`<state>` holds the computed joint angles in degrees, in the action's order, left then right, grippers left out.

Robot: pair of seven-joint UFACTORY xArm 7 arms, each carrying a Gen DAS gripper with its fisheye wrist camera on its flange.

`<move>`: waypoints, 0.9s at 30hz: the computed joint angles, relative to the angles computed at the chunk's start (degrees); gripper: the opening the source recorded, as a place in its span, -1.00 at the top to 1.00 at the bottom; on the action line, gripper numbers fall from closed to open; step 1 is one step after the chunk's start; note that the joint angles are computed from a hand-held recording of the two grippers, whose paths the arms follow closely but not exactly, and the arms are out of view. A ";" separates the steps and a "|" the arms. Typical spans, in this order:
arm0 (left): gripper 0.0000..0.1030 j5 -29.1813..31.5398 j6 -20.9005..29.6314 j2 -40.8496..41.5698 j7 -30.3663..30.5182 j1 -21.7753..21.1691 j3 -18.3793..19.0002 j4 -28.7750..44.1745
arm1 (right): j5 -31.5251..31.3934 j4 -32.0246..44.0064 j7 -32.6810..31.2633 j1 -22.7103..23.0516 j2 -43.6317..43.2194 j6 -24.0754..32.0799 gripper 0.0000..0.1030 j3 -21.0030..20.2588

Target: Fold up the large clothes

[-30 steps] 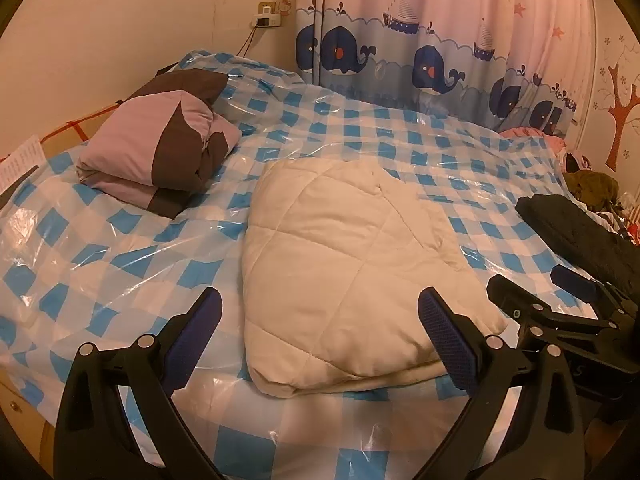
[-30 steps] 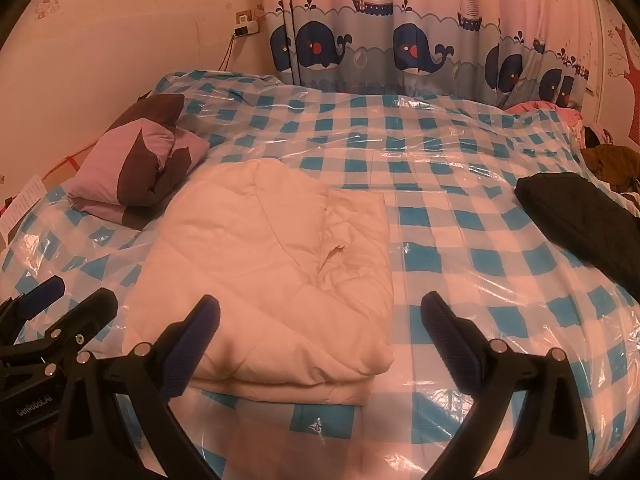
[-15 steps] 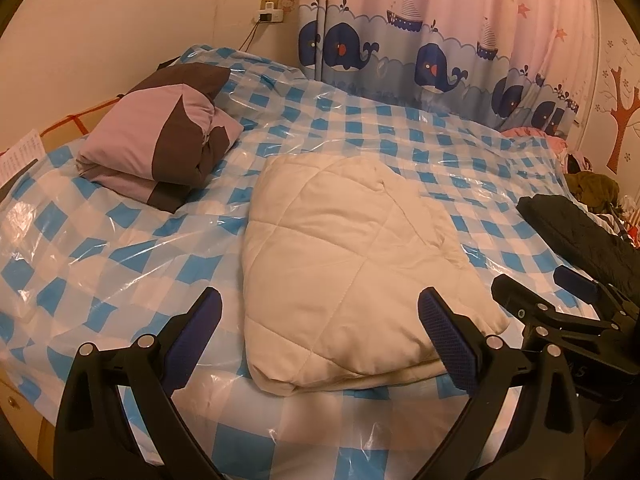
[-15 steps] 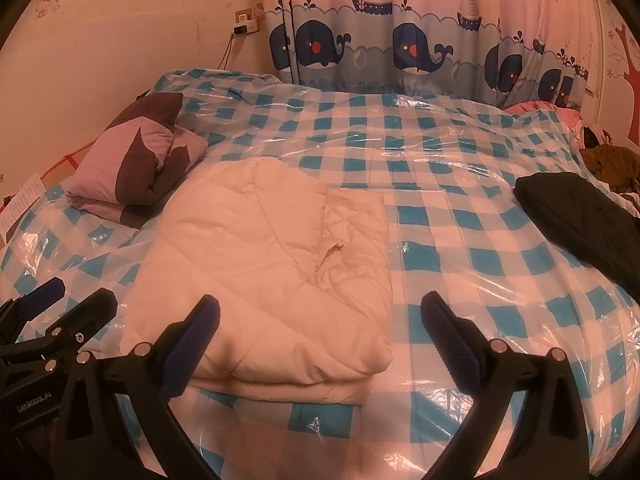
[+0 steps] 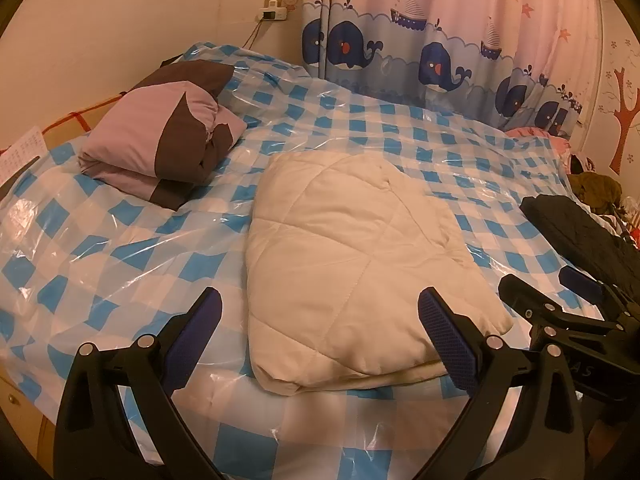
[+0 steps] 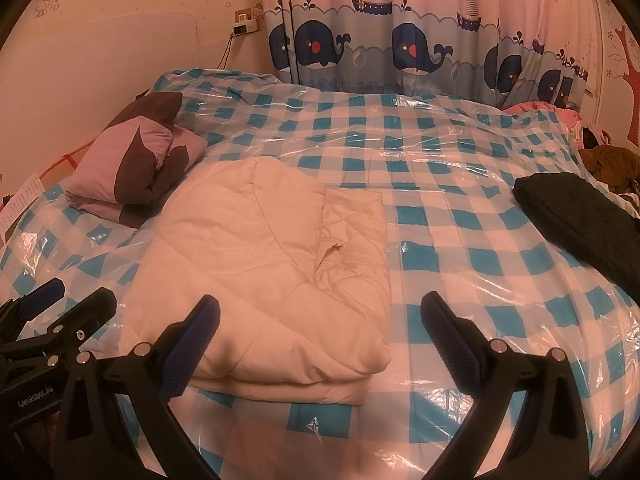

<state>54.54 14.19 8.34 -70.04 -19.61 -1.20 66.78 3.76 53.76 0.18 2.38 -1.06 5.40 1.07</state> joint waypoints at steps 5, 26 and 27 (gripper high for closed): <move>-0.84 0.84 -0.10 -0.20 -1.04 0.08 0.08 -0.58 | 1.04 0.19 -1.17 0.07 0.14 0.03 -0.86 -0.10; -0.84 0.58 -0.15 -0.12 -0.60 0.36 0.00 -0.53 | 1.86 0.31 -2.08 0.03 0.17 0.11 -0.86 -0.09; -0.84 0.14 -0.25 -0.07 -0.12 0.49 -0.06 -0.49 | 1.63 0.29 -1.83 0.01 0.13 0.15 -0.86 -0.07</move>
